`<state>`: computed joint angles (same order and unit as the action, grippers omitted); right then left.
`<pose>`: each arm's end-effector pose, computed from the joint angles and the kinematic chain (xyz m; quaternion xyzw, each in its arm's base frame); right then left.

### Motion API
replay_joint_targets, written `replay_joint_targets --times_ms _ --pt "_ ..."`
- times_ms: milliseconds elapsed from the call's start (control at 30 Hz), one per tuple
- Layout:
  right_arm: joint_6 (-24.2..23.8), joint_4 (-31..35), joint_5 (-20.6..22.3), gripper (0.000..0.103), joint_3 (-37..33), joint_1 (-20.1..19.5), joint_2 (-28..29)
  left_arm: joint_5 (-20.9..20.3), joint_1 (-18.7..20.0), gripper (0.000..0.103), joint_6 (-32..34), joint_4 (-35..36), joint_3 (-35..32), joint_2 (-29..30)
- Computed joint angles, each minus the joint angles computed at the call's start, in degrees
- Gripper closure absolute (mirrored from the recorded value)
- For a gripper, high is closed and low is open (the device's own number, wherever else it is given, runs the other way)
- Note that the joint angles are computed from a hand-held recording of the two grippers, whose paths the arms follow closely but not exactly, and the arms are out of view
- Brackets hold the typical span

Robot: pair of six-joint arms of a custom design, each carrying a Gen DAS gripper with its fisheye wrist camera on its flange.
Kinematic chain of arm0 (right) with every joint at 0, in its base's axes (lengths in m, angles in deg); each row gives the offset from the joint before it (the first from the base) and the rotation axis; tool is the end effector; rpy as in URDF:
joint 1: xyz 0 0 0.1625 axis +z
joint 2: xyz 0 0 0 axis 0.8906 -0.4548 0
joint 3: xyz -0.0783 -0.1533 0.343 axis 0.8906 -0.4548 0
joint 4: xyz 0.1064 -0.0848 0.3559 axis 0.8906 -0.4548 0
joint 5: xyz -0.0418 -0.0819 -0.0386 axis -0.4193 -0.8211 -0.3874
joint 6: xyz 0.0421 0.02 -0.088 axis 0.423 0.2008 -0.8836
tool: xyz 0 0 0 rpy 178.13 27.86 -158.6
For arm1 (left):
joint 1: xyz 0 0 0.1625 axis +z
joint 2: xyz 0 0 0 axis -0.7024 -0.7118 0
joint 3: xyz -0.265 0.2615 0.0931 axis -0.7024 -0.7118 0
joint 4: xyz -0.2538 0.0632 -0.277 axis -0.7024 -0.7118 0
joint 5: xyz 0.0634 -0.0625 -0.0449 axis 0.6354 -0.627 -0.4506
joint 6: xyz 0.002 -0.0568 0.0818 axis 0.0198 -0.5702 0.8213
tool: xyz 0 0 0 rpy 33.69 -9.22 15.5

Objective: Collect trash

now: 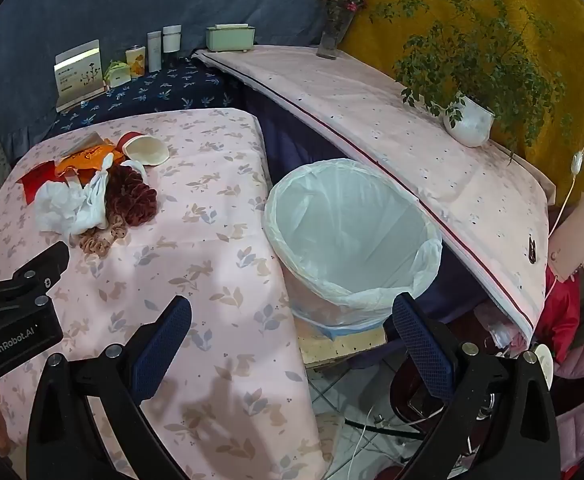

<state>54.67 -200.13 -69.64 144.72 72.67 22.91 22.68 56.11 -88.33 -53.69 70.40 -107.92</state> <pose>0.3594 -0.2765 0.0159 0.2933 -0.8427 0.2502 0.3758 -0.0861 -0.2263 0.2847 -0.0205 0.8145 -0.3669 0.4490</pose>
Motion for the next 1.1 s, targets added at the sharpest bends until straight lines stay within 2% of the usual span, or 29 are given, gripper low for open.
replay_joint_targets --times_ms 367,600,1100 --pt "1.27 0.68 -0.58 0.007 -0.47 0.17 0.14 -0.44 0.13 0.007 0.21 0.23 -0.24 0.42" --pt "1.32 0.91 -0.62 0.007 -0.56 0.38 -0.03 -1.70 -1.05 0.007 0.23 0.78 -0.06 -1.25" --pt "0.81 0.39 -1.13 0.007 -0.55 0.72 0.13 -0.90 -0.19 0.007 2.12 -1.70 0.05 0.10"
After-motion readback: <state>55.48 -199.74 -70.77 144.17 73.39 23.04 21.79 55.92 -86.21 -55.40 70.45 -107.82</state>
